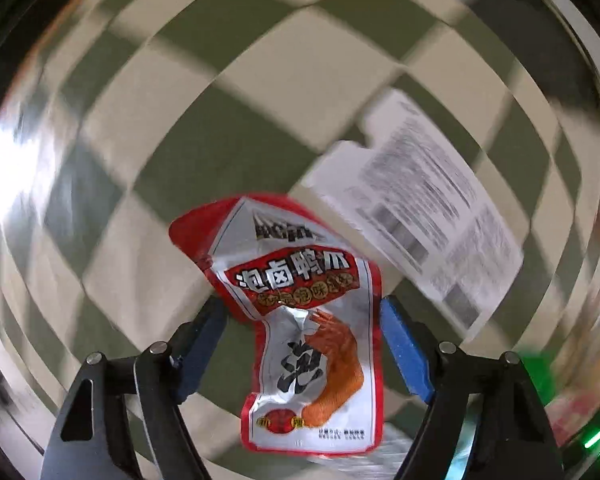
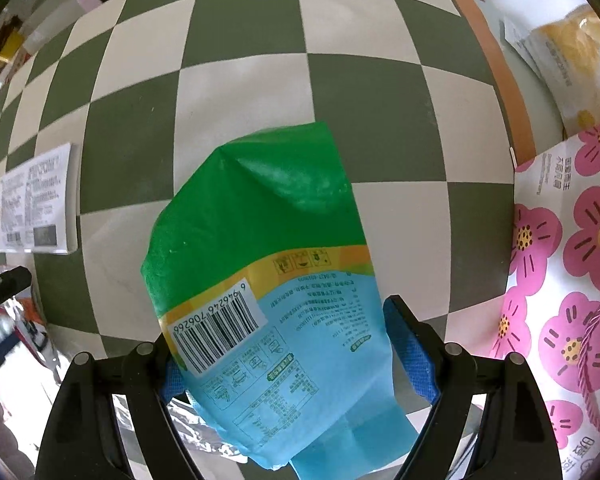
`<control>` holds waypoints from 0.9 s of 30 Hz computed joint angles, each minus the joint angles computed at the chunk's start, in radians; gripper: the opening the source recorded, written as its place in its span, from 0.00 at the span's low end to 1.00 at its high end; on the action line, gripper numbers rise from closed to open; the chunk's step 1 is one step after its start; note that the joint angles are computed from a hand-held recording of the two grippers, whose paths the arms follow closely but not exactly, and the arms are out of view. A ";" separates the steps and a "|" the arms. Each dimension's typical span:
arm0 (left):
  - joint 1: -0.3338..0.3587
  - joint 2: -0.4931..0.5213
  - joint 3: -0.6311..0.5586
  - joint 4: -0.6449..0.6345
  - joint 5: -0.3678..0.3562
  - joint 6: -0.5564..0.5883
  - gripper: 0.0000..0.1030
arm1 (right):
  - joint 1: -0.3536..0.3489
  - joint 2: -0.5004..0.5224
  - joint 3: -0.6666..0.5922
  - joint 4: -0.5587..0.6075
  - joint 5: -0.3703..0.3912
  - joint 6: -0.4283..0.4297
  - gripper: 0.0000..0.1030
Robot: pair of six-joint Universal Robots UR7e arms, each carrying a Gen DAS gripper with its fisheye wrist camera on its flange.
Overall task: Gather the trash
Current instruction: 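Grasp the green-blue snack bag with the right tool while the left tool grasps the red duck-claw wrapper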
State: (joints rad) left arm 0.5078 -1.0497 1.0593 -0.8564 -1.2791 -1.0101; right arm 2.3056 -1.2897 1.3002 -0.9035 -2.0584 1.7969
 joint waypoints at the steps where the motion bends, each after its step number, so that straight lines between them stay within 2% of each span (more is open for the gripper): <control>1: -0.016 -0.004 0.011 0.004 0.031 0.089 0.68 | 0.000 0.006 -0.007 0.007 -0.003 -0.005 0.84; 2: -0.027 0.000 0.012 0.007 0.048 0.144 0.62 | 0.001 0.013 -0.015 0.015 -0.007 -0.010 0.84; 4: -0.056 -0.022 0.049 0.016 0.076 0.329 0.61 | 0.009 0.022 -0.020 0.014 0.001 -0.023 0.84; 5: -0.067 -0.037 0.069 0.014 0.075 0.380 0.62 | 0.032 0.038 -0.021 0.006 0.021 -0.008 0.84; 6: -0.069 -0.044 0.077 0.022 0.079 0.404 0.65 | 0.045 0.043 -0.009 -0.015 0.045 -0.008 0.84; 9: -0.049 -0.067 0.094 -0.002 0.050 0.398 0.66 | 0.016 0.025 0.021 -0.087 0.103 -0.095 0.91; 10: -0.045 -0.080 0.106 -0.013 0.034 0.375 0.67 | 0.012 0.022 0.030 -0.110 0.105 -0.123 0.91; 13: -0.017 -0.090 0.082 0.008 0.063 0.404 0.66 | 0.004 0.029 0.025 -0.112 0.087 -0.144 0.91; 16: -0.057 -0.085 0.108 -0.033 0.080 0.466 0.66 | 0.002 0.041 0.015 -0.111 0.063 -0.171 0.91; 17: -0.076 -0.111 0.137 -0.035 0.069 0.462 0.64 | 0.002 0.041 0.017 -0.122 0.056 -0.173 0.92; 19: -0.072 -0.110 0.141 -0.068 0.033 0.486 0.54 | 0.018 0.044 0.024 -0.135 0.038 -0.146 0.91; 20: -0.074 -0.116 0.148 -0.072 0.034 0.488 0.44 | 0.026 0.044 0.029 -0.136 0.027 -0.131 0.90; 21: -0.077 -0.114 0.144 -0.069 0.038 0.496 0.38 | 0.033 0.051 0.019 -0.123 0.020 -0.120 0.89; 23: -0.070 -0.102 0.130 -0.075 0.032 0.504 0.33 | 0.043 0.076 -0.005 -0.112 -0.011 -0.114 0.79; 27: -0.069 -0.121 0.130 -0.068 0.012 0.481 0.27 | 0.066 0.112 -0.050 -0.106 -0.032 -0.076 0.67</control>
